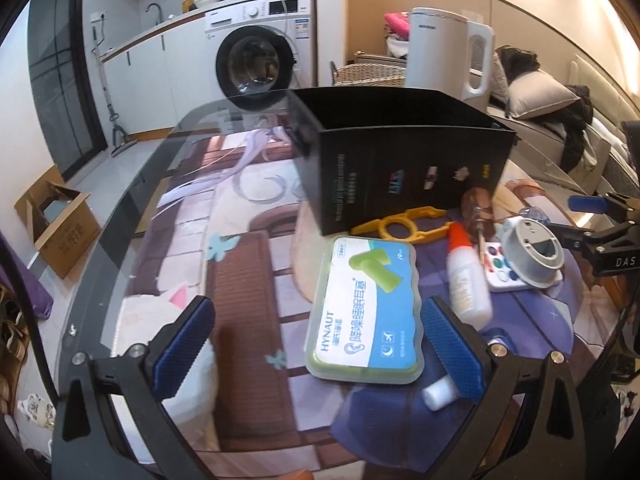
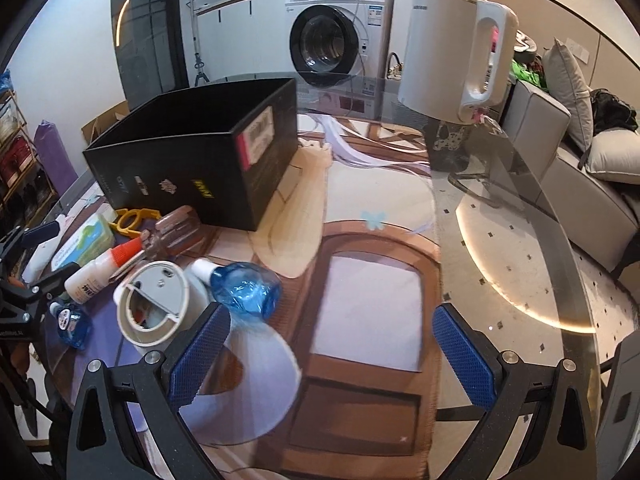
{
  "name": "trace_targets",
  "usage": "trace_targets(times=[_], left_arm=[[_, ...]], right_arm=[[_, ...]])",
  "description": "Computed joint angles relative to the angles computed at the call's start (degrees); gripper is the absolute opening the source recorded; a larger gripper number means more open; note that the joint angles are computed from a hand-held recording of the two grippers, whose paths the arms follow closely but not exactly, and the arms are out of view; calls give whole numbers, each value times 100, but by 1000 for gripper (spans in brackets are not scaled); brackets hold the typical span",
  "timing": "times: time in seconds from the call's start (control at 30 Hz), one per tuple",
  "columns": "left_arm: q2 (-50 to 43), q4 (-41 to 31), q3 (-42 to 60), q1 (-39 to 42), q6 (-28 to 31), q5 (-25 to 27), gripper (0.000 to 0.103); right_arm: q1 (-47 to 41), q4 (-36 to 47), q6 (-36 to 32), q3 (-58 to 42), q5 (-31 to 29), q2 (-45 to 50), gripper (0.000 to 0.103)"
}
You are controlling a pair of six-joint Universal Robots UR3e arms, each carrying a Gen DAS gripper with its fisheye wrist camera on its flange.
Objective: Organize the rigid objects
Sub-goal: 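Reach left gripper to HYNAUT earplug case while right gripper reaches blue correction tape, then close left gripper on the earplug case while right gripper closes on the tape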
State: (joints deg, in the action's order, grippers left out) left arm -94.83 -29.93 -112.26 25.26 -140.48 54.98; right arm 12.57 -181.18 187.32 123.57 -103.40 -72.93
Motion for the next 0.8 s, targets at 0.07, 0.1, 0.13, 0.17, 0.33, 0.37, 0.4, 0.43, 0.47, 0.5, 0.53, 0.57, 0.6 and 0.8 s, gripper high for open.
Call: trace_targets(times=[0.07,0.1,0.13,0.17,0.33,0.37,0.4,0.43,0.47,0.5,0.53,0.57,0.6,0.8], left_arm=[[-42,-194,101,10,22,-18,103],[-61,-208,114,-10,52,3,103],[-68,-203,114,-48,95,48,103],[-67,-205,114,-82,126,84,103],[-115,-333,244,-184,187,215,103],[-135,-411,288,-166,196,188,103],[-133,-463,291,-140,216,159,103],[-152,-553,336,-123,231,133,103],[-166,-603,365,-101,239,106,103],[-160,-604,362,-98,241,110,103],[-158,-612,360,-92,248,98,103],[-146,-593,336,-90,250,93,103],[-141,-574,319,-88,250,89,103],[-133,-628,295,-54,361,36,102]], right_arm=[[-84,-19,-58,26,61,1,103],[-114,22,-85,-7,109,26,103],[-127,51,-124,-59,161,64,103],[-115,65,-168,-115,186,108,103],[-22,575,-398,-677,245,349,103],[-13,671,-442,-768,246,377,103],[-15,709,-506,-846,233,418,103],[-20,745,-517,-872,227,424,103],[-48,772,-510,-880,237,422,103],[-79,775,-488,-874,235,413,103],[-88,738,-464,-841,184,401,103],[-94,717,-450,-824,144,394,103],[-116,692,-463,-793,163,379,103],[-173,699,-697,-812,593,371,103]])
